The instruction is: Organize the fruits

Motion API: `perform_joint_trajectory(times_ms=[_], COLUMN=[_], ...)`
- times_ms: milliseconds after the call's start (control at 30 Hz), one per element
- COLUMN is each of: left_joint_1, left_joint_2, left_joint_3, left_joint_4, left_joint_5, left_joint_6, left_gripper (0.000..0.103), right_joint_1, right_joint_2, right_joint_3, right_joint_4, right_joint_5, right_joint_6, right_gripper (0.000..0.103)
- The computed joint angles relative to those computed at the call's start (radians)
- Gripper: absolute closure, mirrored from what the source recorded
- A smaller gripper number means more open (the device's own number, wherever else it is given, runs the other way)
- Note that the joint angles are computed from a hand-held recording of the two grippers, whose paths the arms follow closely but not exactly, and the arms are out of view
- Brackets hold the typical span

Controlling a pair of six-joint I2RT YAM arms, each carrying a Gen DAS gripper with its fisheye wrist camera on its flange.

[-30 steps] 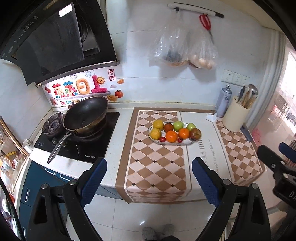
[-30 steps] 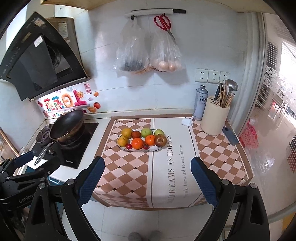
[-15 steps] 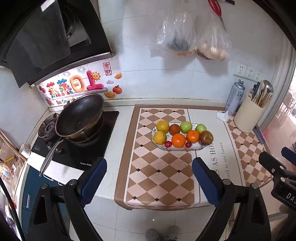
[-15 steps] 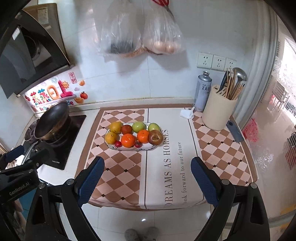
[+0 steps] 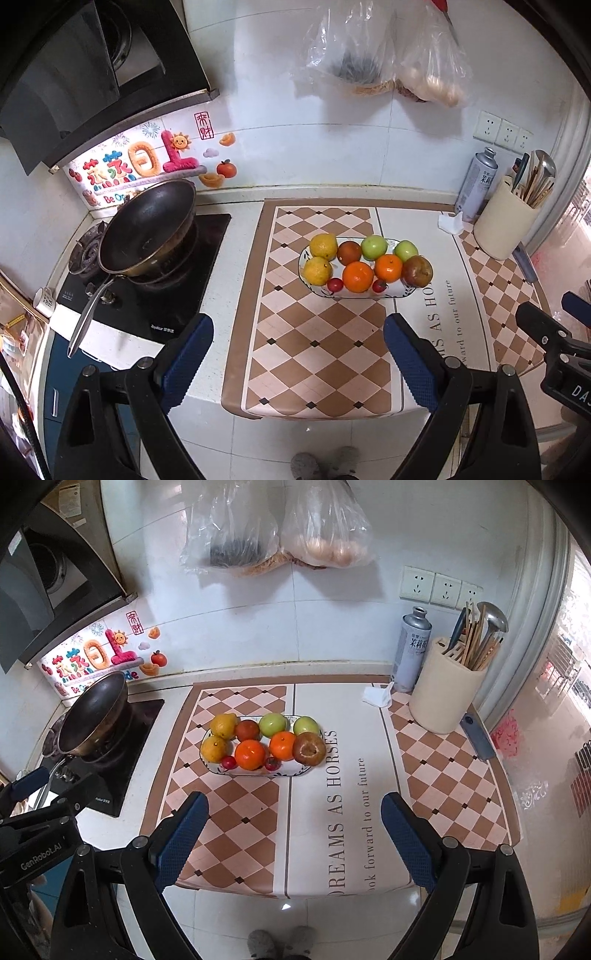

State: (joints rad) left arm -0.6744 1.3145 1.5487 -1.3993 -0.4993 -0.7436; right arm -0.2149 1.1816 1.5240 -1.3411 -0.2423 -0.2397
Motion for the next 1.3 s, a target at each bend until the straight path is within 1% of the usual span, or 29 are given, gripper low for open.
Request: perform_joint_trajectory(times_ms=[67,200,767,1300], left_joint_1=[0.0,-0.012,-0.002,-0.006], left_joint_2=[0.002,-0.003,-0.007,-0.003], left_joint_3=[-0.001,-0.005,-0.01,-0.001], left_joint_4=[0.005,0.011,0.025,0.015], left_joint_5=[-0.002,-0.016,0.004,-0.001], left_joint_6=[0.003,-0.011,-0.003,-0.005], left_gripper=[0.001,0.001,0.001,0.001], right_joint_1=[0.004,0.012,0.018,0.01], right_joint_2=[-0.004,-0.017,-0.012,-0.011], right_joint_3=[-0.005,-0.012,-0.005,0.01], right_joint_4=[0.01,0.024,0.024,0.001], right_joint_5=[0.01,0.031,0.038,0.02], right_joint_6=[0.007,0.014,0.019,0.01], right_gripper=[0.002,0.002,0.002,0.002])
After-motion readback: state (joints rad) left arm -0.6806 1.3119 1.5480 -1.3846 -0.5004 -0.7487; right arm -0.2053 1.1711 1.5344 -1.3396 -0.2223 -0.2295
